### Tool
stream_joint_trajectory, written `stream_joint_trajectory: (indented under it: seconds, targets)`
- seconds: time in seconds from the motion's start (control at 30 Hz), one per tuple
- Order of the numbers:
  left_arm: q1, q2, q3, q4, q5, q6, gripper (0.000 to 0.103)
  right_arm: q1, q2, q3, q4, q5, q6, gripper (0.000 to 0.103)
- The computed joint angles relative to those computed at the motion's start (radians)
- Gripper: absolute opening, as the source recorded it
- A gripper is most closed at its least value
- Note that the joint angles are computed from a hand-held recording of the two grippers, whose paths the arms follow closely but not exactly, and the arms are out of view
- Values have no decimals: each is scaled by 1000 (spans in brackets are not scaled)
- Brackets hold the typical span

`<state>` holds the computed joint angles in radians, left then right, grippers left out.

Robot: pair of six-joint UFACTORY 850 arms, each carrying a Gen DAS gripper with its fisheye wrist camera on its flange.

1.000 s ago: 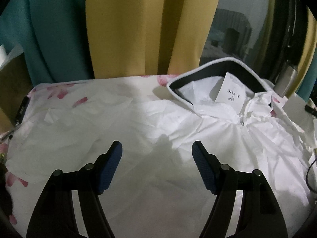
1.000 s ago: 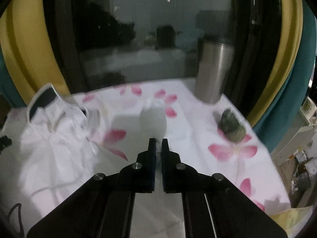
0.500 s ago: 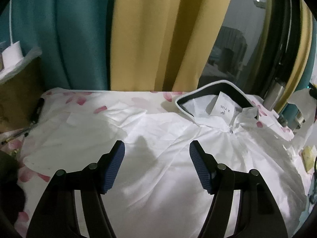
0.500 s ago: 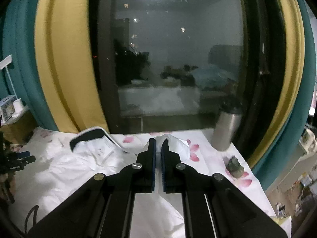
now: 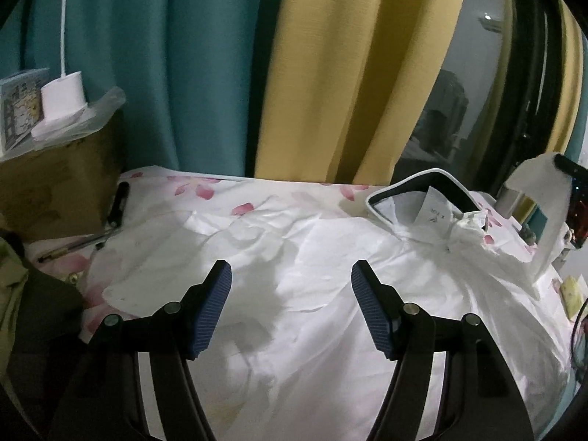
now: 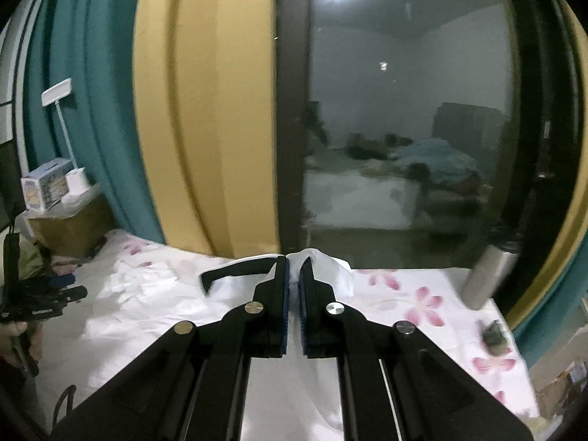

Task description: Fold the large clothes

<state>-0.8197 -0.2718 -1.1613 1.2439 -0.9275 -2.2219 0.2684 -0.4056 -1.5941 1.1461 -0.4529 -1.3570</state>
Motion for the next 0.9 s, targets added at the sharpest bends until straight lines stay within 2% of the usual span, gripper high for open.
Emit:
stream_joint_trajectory:
  seconds: [0.33, 0.67, 0.7, 0.8, 0.9]
  targets:
    - [-7, 41, 63, -20, -3, -18, 71, 123, -55, 18, -82, -82, 37, 5]
    - [9, 33, 63, -59, 29, 20, 71, 186, -147, -6, -345, -183, 257, 7]
    - [11, 30, 59, -65, 33, 28, 71, 188, -148, -1, -354, -192, 259, 12]
    - [21, 19, 47, -83, 53, 55, 71, 184, -143, 19, -343, -234, 239, 38]
    - [28, 4, 29, -98, 68, 90, 71, 180, -124, 45, -365, -263, 244, 39]
